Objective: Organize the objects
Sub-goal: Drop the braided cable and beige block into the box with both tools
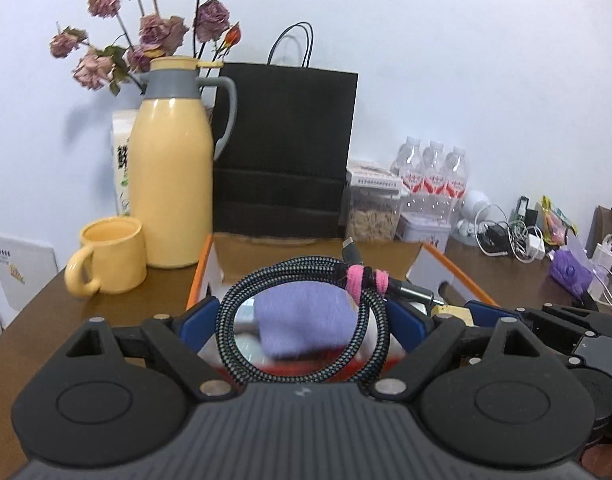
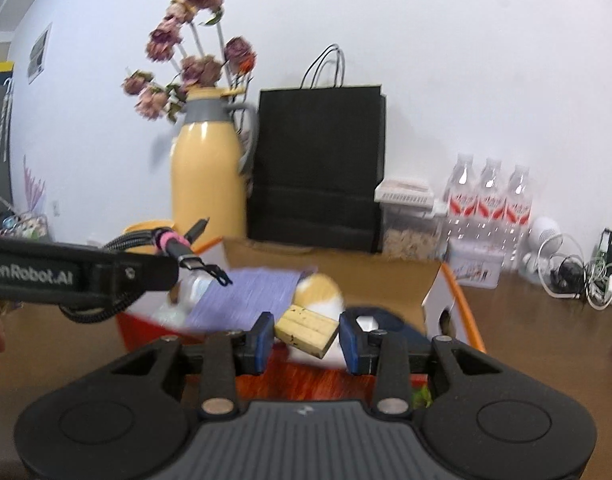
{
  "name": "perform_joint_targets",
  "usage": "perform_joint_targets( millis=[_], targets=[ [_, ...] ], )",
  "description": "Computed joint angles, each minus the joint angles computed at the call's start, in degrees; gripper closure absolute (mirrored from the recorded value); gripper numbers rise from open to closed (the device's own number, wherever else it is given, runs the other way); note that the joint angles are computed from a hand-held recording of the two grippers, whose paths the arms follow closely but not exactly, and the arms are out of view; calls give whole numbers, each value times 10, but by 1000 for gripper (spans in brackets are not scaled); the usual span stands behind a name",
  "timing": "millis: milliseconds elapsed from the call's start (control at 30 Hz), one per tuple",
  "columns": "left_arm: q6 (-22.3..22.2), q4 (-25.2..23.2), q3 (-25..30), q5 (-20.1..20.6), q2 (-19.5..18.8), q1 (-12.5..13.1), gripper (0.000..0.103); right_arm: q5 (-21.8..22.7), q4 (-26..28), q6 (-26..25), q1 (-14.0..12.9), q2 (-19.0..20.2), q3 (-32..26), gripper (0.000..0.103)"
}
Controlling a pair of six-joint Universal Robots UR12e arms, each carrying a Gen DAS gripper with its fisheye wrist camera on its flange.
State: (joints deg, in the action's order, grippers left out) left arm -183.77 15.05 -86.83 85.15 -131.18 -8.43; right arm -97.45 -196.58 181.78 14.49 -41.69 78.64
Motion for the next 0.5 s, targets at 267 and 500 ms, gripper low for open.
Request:
perform_joint_targets(
  millis=[267, 500],
  targets=[
    [-4, -29, 77, 11, -42, -8, 13, -9, 21, 7, -12, 33, -72, 69],
    [-17, -70, 138, 21, -77, -8, 13, -14, 56, 7, -22, 64, -126, 69]
  ],
)
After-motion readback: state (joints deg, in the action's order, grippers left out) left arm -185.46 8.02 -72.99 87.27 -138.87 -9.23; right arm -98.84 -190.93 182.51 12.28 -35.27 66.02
